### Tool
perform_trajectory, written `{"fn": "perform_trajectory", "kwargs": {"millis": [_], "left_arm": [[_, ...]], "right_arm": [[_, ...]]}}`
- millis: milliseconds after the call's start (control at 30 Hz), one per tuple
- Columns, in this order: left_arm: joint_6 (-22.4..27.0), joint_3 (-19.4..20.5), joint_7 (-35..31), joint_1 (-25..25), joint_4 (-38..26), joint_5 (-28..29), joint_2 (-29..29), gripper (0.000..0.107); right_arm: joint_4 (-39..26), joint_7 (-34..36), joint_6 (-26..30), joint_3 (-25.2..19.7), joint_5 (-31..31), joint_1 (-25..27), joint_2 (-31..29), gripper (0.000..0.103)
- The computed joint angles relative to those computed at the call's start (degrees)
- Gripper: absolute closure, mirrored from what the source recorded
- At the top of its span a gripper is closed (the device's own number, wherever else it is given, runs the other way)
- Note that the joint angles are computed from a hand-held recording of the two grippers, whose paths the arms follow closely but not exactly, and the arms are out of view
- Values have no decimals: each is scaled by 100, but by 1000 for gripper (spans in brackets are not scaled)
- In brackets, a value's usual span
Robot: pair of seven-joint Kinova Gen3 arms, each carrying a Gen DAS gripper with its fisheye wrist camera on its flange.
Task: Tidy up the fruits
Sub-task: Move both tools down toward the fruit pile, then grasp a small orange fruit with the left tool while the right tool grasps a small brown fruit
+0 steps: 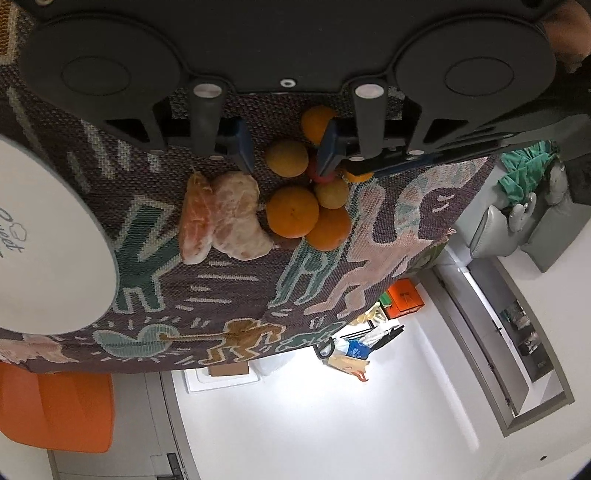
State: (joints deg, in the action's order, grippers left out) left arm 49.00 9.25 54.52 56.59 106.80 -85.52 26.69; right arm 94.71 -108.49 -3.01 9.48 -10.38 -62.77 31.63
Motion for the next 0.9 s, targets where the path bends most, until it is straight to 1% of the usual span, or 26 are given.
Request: {"fn": "perform_trajectory", "kwargs": {"millis": [67,133,167,200,333,400,667,900], "left_arm": [[47,5,24,24,25,-2,-31,81],[102,22,5,40,28,25,-53,81],[125,30,-12,46,25,42,-63,81],[163,39,-44,57,12,73,-69,81],[301,49,-185,116,-68,163,-81,81],[365,49,-243,156,-119,178,-83,81],[642,57,-778,373,-516,278,-39,81],[768,-18,-1325,580,-971,375,84,81]], "right_arm": [[-30,9,16,-15,7,12,20,64],[-78,8,64,8,8,-2,58,75],[-103,-13,99,-48,13,51,71,78],[-76,-44,51,-74,14,74,66,78],[142,-59,-182,147,-87,-128,-35,78],[301,28,-344,161,-175,-160,-131,78],[964,552,-1006,237,-837,-329,-513,78],[1486,1019,-1531,24,-1351,-209,-815,78]]}}
